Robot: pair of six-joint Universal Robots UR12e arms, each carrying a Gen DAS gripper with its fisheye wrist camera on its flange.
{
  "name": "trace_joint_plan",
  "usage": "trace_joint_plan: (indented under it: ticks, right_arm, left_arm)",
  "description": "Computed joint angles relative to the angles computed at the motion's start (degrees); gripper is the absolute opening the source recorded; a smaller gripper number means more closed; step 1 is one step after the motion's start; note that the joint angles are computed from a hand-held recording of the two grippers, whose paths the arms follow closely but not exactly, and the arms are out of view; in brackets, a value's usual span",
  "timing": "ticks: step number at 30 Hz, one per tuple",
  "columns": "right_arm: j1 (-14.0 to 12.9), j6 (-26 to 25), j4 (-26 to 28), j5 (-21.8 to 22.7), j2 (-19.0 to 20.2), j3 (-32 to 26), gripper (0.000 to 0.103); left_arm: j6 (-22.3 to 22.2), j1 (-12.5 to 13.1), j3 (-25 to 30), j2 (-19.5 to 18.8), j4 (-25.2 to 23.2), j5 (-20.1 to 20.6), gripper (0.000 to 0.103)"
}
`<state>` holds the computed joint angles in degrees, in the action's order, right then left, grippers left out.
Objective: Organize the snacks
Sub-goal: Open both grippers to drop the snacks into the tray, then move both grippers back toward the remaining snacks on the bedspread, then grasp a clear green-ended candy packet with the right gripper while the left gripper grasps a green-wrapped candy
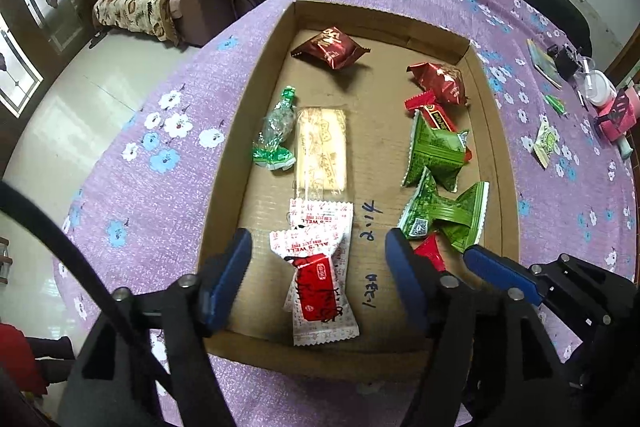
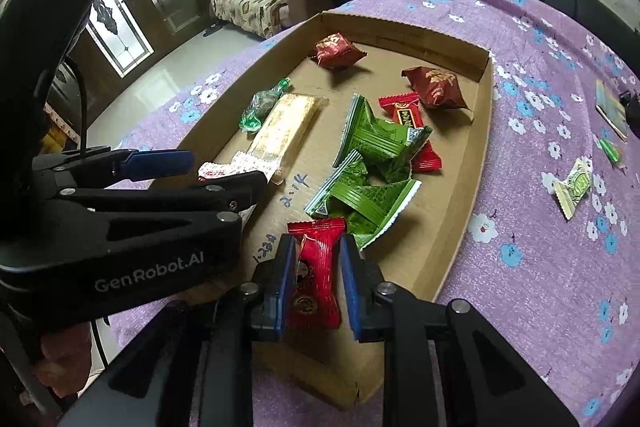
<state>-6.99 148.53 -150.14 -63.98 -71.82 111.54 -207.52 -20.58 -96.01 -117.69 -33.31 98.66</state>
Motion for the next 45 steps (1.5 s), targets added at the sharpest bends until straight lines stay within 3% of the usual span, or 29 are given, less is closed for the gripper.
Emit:
trace_joint_plan:
  ticks: [6, 11, 15, 20, 26, 34, 37, 39, 45]
  right_arm:
    - [-2.0, 0.5, 1.9, 4.3, -1.0, 0.4, 0.029]
    - [-6.5, 5.7, 0.7, 9.3, -1.3, -0.4, 0.033]
    - [-10.5, 14.3, -5.6, 4.8, 1.4, -3.5, 0.044]
    - [-12.8, 19.1, -7.7, -3.1, 6.4, -9.9, 0.05]
    - [-12.0, 19.2, -3.2, -5.9, 13.0, -18.0, 0.051]
    - [-10.7, 17.4, -2.0, -6.7, 17.3, -22.3, 0.051]
    - [-10.1, 14.3, -4.9, -8.8, 17.6, -21.8, 0.043]
    - [-10.4, 13.9, -6.0, -8.5, 17.7, -21.6, 0.03]
    - [-11.4, 13.3, -8.9, -5.6, 17.3, -20.5, 0.027]
  left_arm:
    - [-2.8, -0.9, 0.6, 0.3, -1.6, 3.1, 0.076]
    - [-4.3, -1.8, 0.6, 1.1, 0.1, 4.2, 0.076]
    - [-3.2, -2.8, 1.5, 1.1, 1.2, 3.2, 0.076]
    - [-1.4, -4.4, 4.2, -0.1, 0.6, 2.9, 0.077]
    - [-0.5, -5.7, 7.2, -1.9, -1.9, 2.2, 0.077]
    - [1.5, -7.0, 10.2, -3.9, -4.3, 3.1, 0.077]
    - [2.0, -7.1, 11.3, -4.6, -5.2, 3.1, 0.077]
    - [2.2, -7.2, 12.0, -5.1, -5.6, 2.9, 0.077]
    - [2.7, -7.5, 15.8, -7.3, -7.4, 2.8, 0.077]
